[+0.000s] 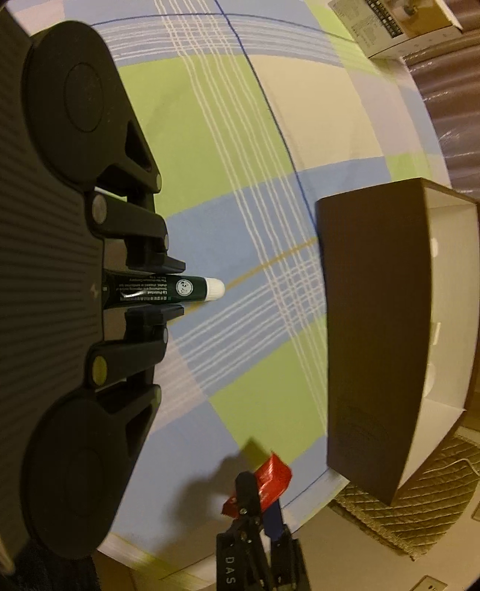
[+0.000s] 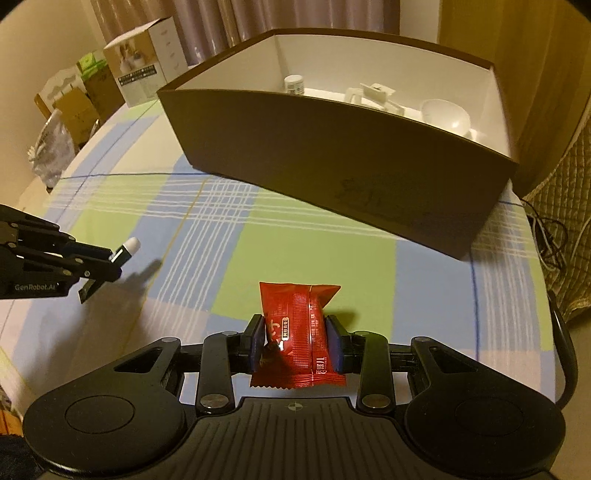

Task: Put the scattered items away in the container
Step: 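Carry the lip balm with the left tool while the right tool carries the red packet over the box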

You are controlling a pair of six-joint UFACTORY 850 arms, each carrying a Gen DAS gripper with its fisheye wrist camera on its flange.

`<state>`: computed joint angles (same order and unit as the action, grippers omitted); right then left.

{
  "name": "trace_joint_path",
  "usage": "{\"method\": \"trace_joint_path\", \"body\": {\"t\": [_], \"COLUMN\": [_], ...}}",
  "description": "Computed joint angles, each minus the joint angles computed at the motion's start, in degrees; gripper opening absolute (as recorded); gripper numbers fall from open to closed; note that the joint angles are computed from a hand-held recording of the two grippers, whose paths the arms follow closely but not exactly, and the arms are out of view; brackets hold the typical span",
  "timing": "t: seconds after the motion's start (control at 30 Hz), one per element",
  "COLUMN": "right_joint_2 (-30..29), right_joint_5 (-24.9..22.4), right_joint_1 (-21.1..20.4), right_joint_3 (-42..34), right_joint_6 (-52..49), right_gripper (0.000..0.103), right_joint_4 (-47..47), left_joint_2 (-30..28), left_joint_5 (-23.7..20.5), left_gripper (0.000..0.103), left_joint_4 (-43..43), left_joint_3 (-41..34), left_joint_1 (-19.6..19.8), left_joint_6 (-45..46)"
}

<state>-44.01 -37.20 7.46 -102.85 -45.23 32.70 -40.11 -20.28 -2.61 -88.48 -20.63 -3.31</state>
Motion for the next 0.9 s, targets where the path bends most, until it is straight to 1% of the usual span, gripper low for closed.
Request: {"method": "trace_joint_path", "body": {"t": [0.23,0.43,0.7,0.77,0.9], "right_joint_2": [-0.8,-0.9,-0.8,-0.9,-1.8], "right_joint_5": [-3.0,-5.8,-6.6,-6.4,-6.7], "right_joint_1": [-1.7,-1.8,-0.9,-0.8,-0.7], "right_joint_3": [-1.0,-0.8,-1.0,-1.4,-3.3], "right_joint_6": [-3.4,-6.2,-7.5,-6.8,-4.1], "right_gripper": [0.038,0.038,0.038,0.038,0.038], "right_joint_4": [3.0,5.1,7.4,7.1,6.3], "left_joint_2": [0.7,1.8,2.6,2.6,2.9], "left_joint_5": [-0.3,0.0,0.9,1.3,2.3], "left_gripper": [0.013,0.013,0.013,0.013,0.013], "left_joint_4": [8.7,10.8,9.1,9.3,6.8], "left_joint_3": [0.0,1.2,1.0,0.6,-0.2], "left_joint_1": [-1.7,-2.4,-2.0,-1.9,-1.5], "left_joint_6": [-11.3,-15.1,-12.8,-12.8,-9.0]}}
